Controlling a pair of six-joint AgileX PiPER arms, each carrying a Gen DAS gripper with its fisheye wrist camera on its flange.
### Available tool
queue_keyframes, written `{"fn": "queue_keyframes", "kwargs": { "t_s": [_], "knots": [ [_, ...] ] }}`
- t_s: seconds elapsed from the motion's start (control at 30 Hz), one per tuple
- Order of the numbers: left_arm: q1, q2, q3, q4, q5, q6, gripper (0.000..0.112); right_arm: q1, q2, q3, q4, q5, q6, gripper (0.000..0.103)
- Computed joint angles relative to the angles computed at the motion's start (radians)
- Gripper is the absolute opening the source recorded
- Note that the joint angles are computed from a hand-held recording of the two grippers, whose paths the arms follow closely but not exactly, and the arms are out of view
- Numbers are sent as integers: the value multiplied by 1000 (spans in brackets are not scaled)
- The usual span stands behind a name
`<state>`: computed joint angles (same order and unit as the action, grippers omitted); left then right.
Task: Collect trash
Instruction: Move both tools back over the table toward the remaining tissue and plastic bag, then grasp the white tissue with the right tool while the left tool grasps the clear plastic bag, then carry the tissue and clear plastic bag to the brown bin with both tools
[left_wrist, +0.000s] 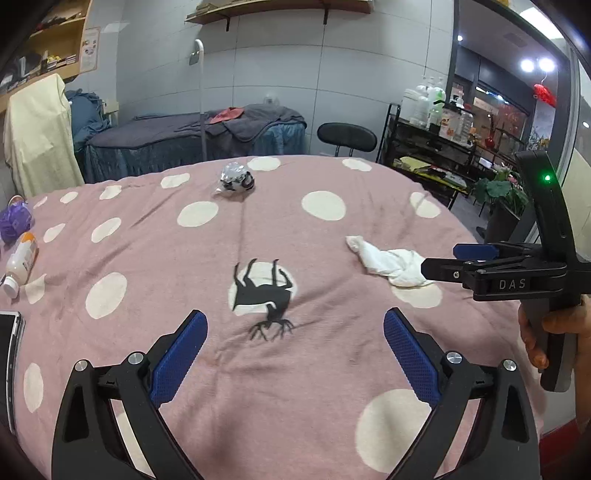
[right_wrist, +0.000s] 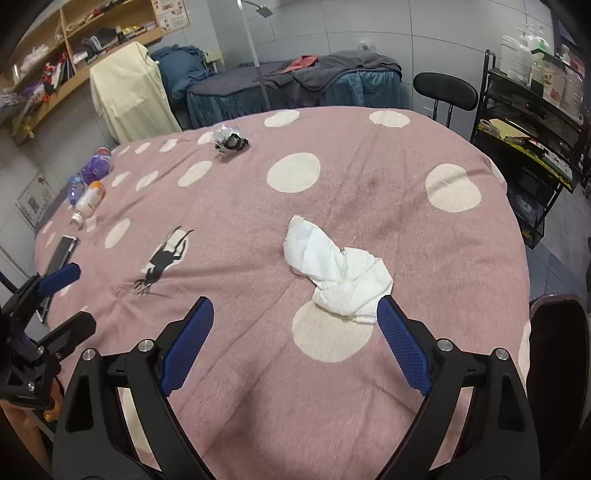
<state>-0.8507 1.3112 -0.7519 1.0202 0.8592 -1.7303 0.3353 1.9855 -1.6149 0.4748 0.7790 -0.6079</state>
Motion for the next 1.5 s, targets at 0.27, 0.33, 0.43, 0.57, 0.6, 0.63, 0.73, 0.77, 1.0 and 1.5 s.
{"fn": "queue_keyframes", "kwargs": {
  "t_s": [0.27,0.33,0.43,0.57,0.6,0.63,0.73,0.77,1.0,1.5],
  "knots": [
    [370,59,-37,-109,-249,314,95,72,315,-459,-325,251,221,89],
    [469,107,-75,-150,-318,394,95,81,369,-533,-355,293,227,89],
    [595,220,-186,-255,-364,567,94,92,406,-577,-387,314,223,73],
    [681,365,-364,-362,-356,778,94,97,415,-603,-405,310,208,41],
    [695,404,-413,-369,-344,803,94,91,431,-639,-391,336,203,35],
    [707,437,-455,-380,-340,826,94,84,447,-673,-381,359,202,30],
    [738,518,-565,-431,-314,902,92,74,467,-714,-361,378,196,20],
    [749,539,-595,-458,-314,933,92,67,464,-715,-350,380,188,19],
    [769,656,-757,-547,-248,1022,62,54,401,-630,-293,327,159,17],
    [686,406,-443,-393,-406,760,44,9,152,-237,-106,123,30,16]
  ]
}}
